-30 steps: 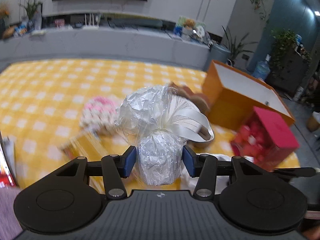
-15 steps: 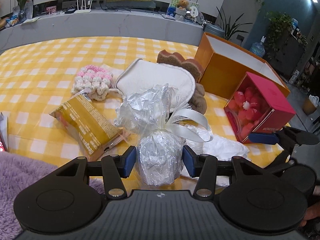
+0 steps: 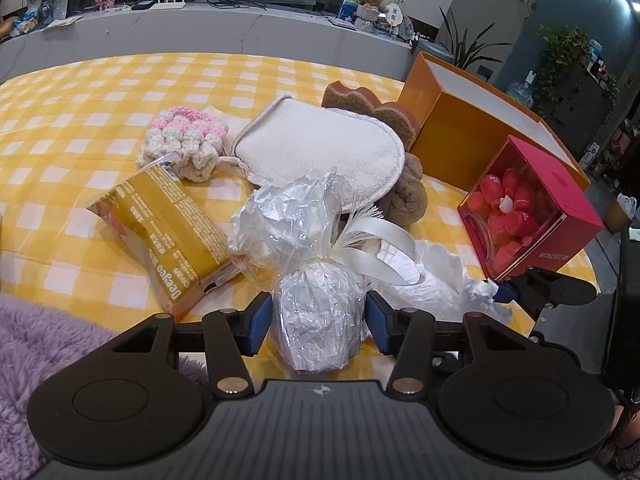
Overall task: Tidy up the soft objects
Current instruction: 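Lift the foil gift and white bag with both tools over the orange box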
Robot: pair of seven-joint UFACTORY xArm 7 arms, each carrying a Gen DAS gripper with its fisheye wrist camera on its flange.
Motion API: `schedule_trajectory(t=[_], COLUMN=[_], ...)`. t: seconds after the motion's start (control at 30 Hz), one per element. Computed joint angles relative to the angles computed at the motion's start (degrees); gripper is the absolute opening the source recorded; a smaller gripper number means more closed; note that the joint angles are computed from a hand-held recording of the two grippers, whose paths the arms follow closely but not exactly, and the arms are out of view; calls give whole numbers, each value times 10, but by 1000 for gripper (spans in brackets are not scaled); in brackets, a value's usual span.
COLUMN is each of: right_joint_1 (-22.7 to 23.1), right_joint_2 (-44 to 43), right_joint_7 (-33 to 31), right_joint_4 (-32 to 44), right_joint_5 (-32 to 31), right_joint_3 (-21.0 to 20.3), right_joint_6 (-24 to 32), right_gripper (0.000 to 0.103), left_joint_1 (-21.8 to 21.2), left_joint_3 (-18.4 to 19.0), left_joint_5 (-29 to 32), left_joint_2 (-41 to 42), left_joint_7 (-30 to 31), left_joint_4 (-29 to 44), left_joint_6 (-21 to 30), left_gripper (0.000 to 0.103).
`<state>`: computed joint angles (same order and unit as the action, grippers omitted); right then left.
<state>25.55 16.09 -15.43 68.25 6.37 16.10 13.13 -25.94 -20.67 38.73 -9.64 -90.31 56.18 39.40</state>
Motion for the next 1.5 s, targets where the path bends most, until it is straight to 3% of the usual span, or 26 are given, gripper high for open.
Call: schedule_trajectory(t=[0.13, 0.2, 0.4, 0.5, 0.73, 1.03, 1.13, 1.27, 1.4, 1.5], right_joint_1=[-4, 2, 19, -14, -43, -34, -29, -36, -53, -66], right_joint_2=[-2, -2, -4, -19, -75, -143, -147, -136, -108, -76], right_joint_7=[6, 21, 82, 53, -17, -105, -98, -53, -30, -5], right_joint_4=[-7, -5, 0, -14, -41, -38, -17, 21, 83, 138], right_joint_5=[7, -3, -40, 3, 93, 233, 227, 169, 149, 133], right_joint_3=[0, -10, -36, 2, 42, 15, -12, -38, -47, -51], right_joint_6=[-18, -20, -20, -29, -68, -101, -90, -61, -22, 5], right_gripper=[67, 50, 24, 23, 23, 23, 23, 23, 24, 24], left_joint_1=[0, -2, -8, -14, -23, -28, -35, -45, -42, -45], left_joint_3=[0, 1, -3, -6, -19, -13, -2, 27, 63, 86], left_joint_5=[3, 4, 6, 10, 40, 89, 112, 125, 87, 56], left_joint_2=[5, 6, 9, 6, 3, 34, 62, 101, 140, 186], left_joint_7=[3, 4, 5, -2, -13, 10, 36, 77, 134, 195], left_joint_4=[2, 3, 16, 24, 56, 137, 178, 231, 277, 338], left_joint_6=[-3, 0, 26, 39, 72, 78, 69, 34, -26, -33], left_gripper=[58, 58, 58, 58, 58, 58, 58, 58, 58, 58])
